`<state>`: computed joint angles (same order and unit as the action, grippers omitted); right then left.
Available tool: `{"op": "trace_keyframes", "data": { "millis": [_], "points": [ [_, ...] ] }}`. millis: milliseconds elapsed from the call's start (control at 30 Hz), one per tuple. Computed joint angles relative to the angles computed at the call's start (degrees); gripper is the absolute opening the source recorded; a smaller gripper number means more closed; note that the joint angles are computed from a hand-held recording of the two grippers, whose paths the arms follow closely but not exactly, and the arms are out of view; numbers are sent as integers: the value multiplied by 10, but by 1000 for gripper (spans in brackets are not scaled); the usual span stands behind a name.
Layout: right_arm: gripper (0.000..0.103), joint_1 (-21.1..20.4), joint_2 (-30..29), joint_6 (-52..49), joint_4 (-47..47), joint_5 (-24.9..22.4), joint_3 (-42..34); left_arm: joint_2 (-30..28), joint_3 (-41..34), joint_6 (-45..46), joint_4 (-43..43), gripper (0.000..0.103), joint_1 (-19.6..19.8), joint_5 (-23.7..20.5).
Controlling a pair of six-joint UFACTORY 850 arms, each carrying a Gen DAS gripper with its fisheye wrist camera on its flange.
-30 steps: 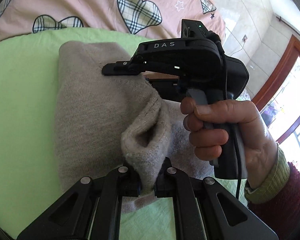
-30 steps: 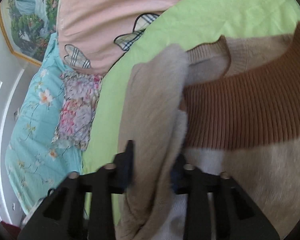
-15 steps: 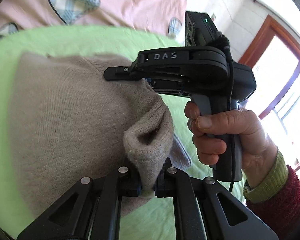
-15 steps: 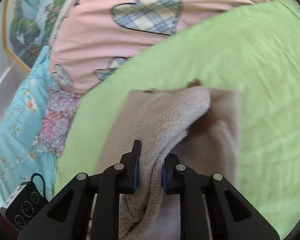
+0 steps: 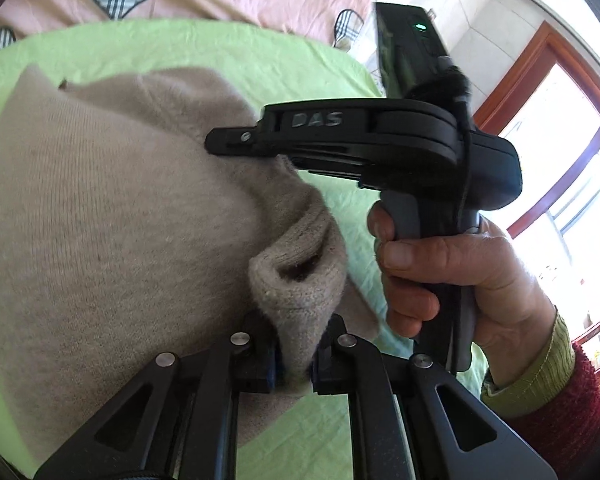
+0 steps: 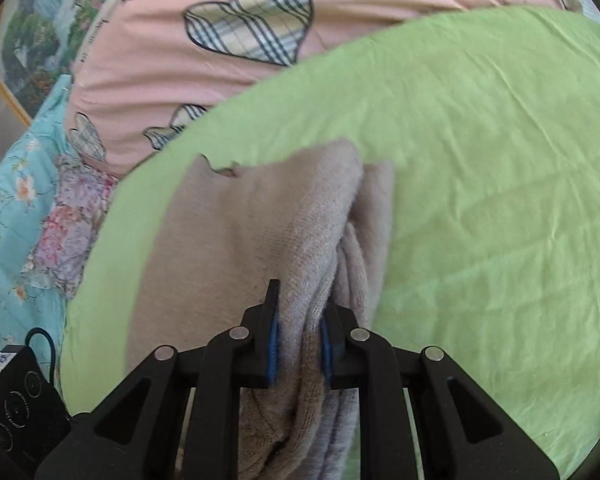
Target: Fold small clothes
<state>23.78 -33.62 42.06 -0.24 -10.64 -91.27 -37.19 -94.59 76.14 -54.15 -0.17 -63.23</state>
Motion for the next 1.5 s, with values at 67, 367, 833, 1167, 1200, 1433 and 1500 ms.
{"op": "trace_keyframes", "data": {
  "millis": [67,367,833,1167,1200,1433,1500],
  "points": [
    [18,-1,9,-4,14,22,19,-9,-13,-8,-1,13,3,-15],
    [36,22,18,249,-247,-24,14,-2,-21,0,20,32,29,-53],
    [65,39,54,337,-314,-55,60,-148,-257,-169,46,74,103,-66],
    [65,15,30,77,-17,13,48,-313,-491,-306,50,90,82,-149],
    [65,14,28,54,7,16,49,-320,-502,-313,48,90,78,-153],
    [47,15,10,-74,140,16,30,-341,-523,-306,35,56,68,-169],
    [39,19,10,-36,100,5,21,-322,-494,-286,27,49,74,-167]
  ]
}}
